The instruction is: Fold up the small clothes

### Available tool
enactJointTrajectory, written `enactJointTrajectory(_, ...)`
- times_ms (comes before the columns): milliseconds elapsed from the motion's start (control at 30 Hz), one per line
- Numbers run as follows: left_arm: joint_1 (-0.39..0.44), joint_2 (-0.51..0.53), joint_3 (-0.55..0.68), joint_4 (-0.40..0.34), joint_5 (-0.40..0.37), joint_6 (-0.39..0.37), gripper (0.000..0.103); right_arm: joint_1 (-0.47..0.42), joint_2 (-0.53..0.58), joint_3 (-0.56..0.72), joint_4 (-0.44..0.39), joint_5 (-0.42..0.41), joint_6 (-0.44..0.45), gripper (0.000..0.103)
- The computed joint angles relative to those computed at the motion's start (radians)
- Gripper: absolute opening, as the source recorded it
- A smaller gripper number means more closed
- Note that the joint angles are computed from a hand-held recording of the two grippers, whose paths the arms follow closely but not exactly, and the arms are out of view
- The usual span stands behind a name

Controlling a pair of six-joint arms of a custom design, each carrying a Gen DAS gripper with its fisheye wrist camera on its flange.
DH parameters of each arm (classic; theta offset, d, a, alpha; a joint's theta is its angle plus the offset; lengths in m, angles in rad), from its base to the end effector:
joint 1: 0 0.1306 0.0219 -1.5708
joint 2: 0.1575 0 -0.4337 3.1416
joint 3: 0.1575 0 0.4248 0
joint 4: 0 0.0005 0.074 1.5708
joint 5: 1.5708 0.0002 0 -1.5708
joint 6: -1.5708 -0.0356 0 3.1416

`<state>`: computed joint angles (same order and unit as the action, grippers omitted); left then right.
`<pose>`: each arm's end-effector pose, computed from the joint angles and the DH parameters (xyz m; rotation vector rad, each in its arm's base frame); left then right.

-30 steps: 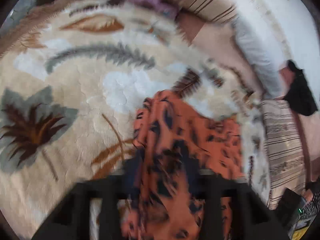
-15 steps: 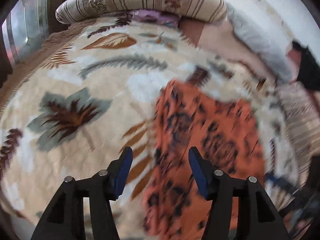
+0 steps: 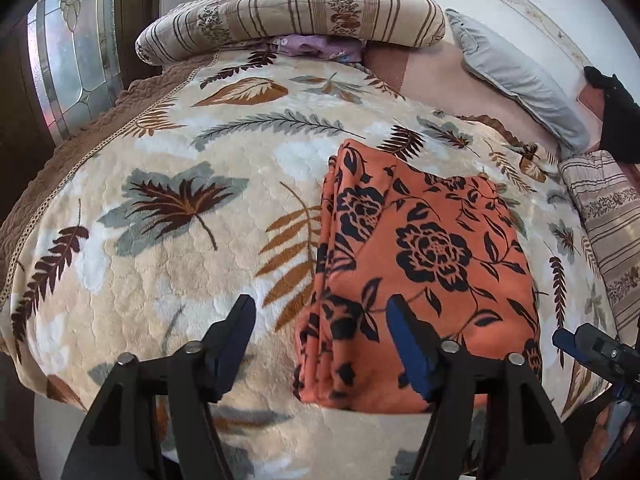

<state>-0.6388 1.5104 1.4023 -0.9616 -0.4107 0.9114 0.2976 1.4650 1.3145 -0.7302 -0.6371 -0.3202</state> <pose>0.4395 -0.3094 0.4228 -0.4723 2.4617 -0.0759 0.5001 0.1750 0.4208 -0.2655 2.4796 1.0486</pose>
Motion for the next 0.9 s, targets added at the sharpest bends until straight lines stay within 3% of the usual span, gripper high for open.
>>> enactJointTrajectory(67,-0.014,0.004,-0.007,0.0,0.0,0.004,0.07,0.005,-0.007,-0.001,-0.004,-0.009,0.006,0.076)
enactJointTrajectory(133,-0.02,0.036,0.014,-0.075,0.006,0.027,0.07,0.012,-0.003,0.0,0.003,-0.033,0.001,0.076)
enactJointTrajectory(167,-0.016,0.049,0.015,-0.101,0.025,0.041,0.07,0.016,0.014,0.004,-0.004,-0.066,-0.003,0.082)
enactJointTrajectory(267,-0.005,0.035,-0.024,-0.066,0.074,0.084,0.07,0.035,0.076,0.03,-0.088,-0.041,0.015,0.084)
enactJointTrajectory(367,-0.014,0.02,-0.024,-0.067,0.042,0.07,0.07,0.033,0.042,0.007,-0.021,-0.052,-0.016,0.084)
enactJointTrajectory(567,-0.02,0.007,-0.012,-0.052,0.029,0.052,0.07,0.015,0.011,0.005,-0.006,-0.021,-0.005,0.084)
enactJointTrajectory(667,-0.011,-0.003,-0.014,-0.007,0.055,0.034,0.071,-0.007,0.007,0.001,0.01,-0.027,-0.021,0.084)
enactJointTrajectory(733,0.008,-0.019,-0.029,0.06,0.098,0.013,0.079,-0.025,0.016,0.006,0.015,-0.035,-0.022,0.084)
enactJointTrajectory(900,0.096,-0.022,-0.062,0.238,0.277,0.003,0.082,-0.069,0.087,0.066,0.009,-0.065,-0.071,0.085)
